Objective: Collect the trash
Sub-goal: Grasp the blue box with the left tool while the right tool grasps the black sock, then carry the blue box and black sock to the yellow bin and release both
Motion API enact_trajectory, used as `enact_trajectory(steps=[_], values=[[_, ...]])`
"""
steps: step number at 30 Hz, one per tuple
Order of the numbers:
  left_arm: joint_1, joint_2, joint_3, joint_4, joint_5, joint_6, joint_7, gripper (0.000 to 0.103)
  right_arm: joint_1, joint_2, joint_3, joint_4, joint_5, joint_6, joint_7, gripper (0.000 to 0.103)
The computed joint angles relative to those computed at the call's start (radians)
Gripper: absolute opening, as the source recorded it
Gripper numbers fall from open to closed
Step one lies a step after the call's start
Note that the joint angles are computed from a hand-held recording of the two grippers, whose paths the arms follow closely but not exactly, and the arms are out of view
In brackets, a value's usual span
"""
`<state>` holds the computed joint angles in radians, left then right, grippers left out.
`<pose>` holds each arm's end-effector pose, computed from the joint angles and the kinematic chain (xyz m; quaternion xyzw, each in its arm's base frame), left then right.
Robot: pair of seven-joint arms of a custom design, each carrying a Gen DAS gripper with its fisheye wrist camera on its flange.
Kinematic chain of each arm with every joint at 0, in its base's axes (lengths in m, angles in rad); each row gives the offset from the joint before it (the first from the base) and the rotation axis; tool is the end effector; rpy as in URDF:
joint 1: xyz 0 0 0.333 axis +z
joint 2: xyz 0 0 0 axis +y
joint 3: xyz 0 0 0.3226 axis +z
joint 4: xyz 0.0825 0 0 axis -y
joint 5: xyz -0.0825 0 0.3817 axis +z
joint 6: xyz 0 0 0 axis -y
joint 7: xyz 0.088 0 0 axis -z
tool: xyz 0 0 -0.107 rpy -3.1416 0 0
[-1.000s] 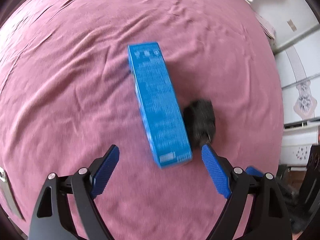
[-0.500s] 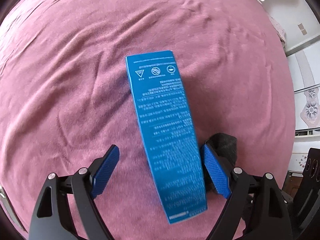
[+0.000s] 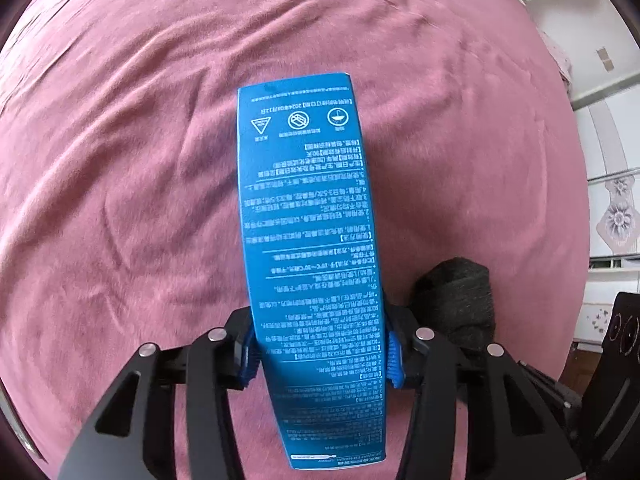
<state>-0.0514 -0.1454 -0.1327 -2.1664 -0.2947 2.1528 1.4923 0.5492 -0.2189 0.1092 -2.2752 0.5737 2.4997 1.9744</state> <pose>0.5054 -0.1083 0.4785 0.7149 -0.6861 0.1237 0.0540 0.4053 0.3124 0.5002 -0.6305 0.7182 0.1435 0.2571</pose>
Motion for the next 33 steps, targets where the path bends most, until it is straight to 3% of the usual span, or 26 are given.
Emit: enact_trajectory(steps=[11, 19, 26, 33], values=[[-0.053, -0.299, -0.018, -0.250, -0.025, -0.092, 0.093, 0.048, 0.036, -0.276, 0.019, -0.194, -0.123, -0.086, 0.181, 0.027], [-0.122, -0.540, -0.046, -0.374, -0.049, -0.216, 0.115, 0.048, 0.103, -0.587, 0.056, -0.364, -0.158, -0.187, 0.463, 0.027], [-0.206, -0.725, -0.067, -0.422, -0.113, -0.371, 0.118, 0.048, 0.158, -0.805, 0.131, -0.403, -0.224, -0.326, 0.752, 0.027], [-0.295, -0.866, -0.112, -0.425, -0.177, -0.481, 0.140, 0.048, 0.203, -1.045, 0.206, -0.407, -0.289, -0.530, 1.015, 0.027]])
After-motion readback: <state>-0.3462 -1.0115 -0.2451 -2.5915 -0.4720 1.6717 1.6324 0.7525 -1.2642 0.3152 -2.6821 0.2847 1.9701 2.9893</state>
